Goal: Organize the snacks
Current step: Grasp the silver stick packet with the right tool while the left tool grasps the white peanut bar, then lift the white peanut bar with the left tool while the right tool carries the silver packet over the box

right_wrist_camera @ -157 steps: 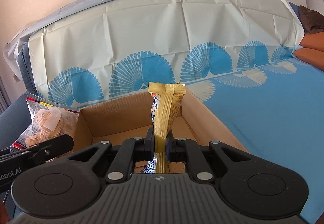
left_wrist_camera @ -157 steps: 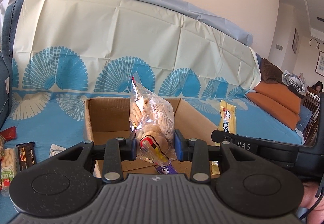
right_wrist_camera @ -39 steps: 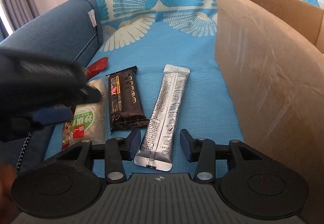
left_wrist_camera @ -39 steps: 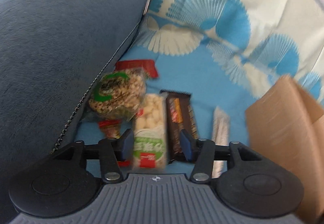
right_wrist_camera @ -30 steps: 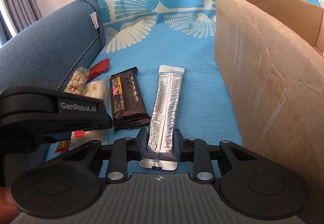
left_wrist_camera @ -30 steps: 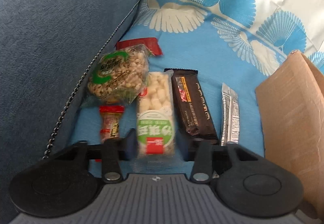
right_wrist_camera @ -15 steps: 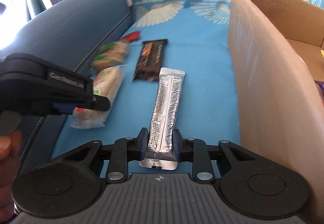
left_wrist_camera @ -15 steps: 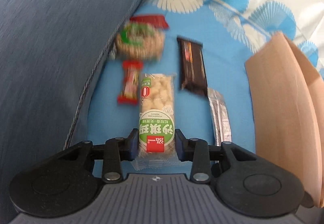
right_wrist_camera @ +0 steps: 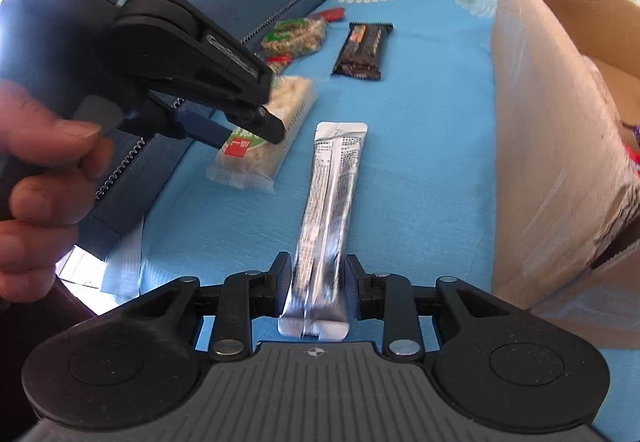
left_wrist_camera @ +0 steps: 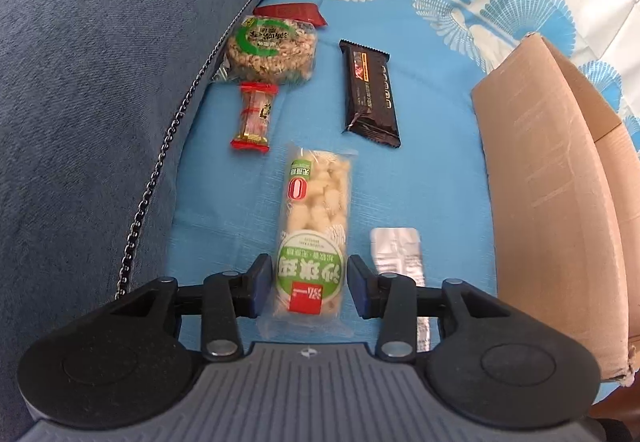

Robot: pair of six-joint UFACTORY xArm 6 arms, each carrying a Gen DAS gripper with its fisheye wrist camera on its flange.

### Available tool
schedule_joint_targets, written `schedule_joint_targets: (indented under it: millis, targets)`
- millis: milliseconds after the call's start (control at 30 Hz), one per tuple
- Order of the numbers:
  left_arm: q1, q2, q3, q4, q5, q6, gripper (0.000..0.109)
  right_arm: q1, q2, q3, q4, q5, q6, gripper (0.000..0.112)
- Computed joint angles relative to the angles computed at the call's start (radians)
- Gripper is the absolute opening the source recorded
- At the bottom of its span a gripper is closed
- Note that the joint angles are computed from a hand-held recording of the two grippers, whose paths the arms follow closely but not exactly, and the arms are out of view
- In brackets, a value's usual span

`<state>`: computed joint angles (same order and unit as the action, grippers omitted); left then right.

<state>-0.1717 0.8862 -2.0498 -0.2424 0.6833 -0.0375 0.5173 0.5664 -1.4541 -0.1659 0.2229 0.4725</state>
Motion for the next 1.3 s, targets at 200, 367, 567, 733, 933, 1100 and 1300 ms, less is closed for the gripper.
schedule_joint_targets:
  millis: [200, 367, 567, 733, 933, 1100, 1300]
  targets:
    - [-0.003, 0.041, -0.057, 0.005, 0.002, -0.01, 0.054, -0.007, 0.025, -0.022, 0.028, -0.034, -0.005, 0.035]
    - [-0.01, 0.091, -0.137, 0.038, 0.045, -0.015, 0.057, -0.012, 0.076, -0.087, 0.011, -0.019, 0.008, 0.039]
    - [-0.019, 0.137, -0.207, 0.093, 0.075, -0.02, 0.057, -0.022, 0.11, -0.13, -0.101, -0.013, 0.079, 0.038]
    - [-0.026, 0.155, -0.234, 0.131, 0.082, -0.017, 0.057, -0.027, 0.114, -0.146, -0.253, 0.01, 0.182, 0.026]
    - [-0.033, 0.156, -0.231, 0.167, 0.075, -0.005, 0.053, -0.042, 0.097, -0.135, -0.386, 0.01, 0.34, 0.022]
    - [-0.031, 0.145, -0.207, 0.191, 0.055, -0.018, 0.04, -0.043, 0.094, -0.131, -0.374, 0.018, 0.339, 0.022]
    - [-0.029, 0.101, -0.137, 0.155, -0.006, -0.013, 0.04, -0.051, 0.083, -0.119, -0.483, -0.021, 0.448, 0.022]
